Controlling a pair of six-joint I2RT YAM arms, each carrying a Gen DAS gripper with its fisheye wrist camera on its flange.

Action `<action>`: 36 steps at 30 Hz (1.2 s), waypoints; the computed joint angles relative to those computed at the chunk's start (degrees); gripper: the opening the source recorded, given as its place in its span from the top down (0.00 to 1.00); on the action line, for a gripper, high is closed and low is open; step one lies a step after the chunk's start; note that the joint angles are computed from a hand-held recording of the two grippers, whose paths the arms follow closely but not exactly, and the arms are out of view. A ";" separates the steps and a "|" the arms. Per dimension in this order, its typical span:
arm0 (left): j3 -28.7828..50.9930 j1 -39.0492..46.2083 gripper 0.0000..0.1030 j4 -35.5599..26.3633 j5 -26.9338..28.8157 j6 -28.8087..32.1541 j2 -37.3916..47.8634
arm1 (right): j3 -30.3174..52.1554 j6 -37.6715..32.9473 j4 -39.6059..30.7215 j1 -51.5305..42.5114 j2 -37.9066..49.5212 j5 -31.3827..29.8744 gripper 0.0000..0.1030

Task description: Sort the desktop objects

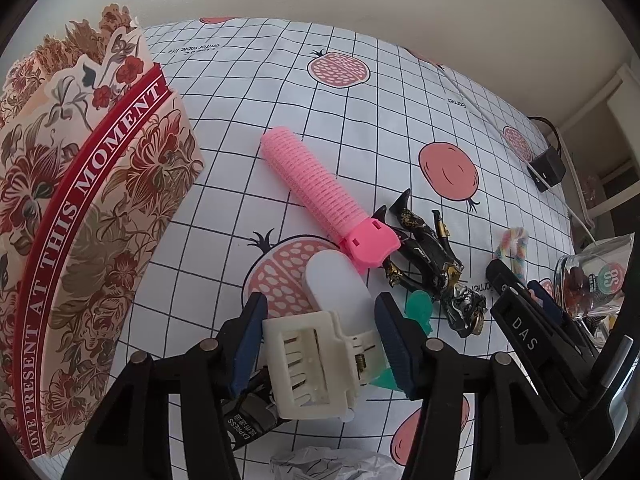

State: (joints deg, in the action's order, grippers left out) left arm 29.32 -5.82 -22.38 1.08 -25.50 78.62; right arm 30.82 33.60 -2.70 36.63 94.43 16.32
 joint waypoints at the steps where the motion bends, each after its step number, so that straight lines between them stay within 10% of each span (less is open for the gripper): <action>1: -0.02 0.03 0.44 -0.03 0.00 0.06 -0.04 | -0.10 0.12 0.28 0.07 0.05 0.24 0.49; 36: 0.99 2.98 0.45 -4.44 1.04 0.96 -7.98 | -4.14 1.76 1.43 -2.68 -14.23 -3.96 0.67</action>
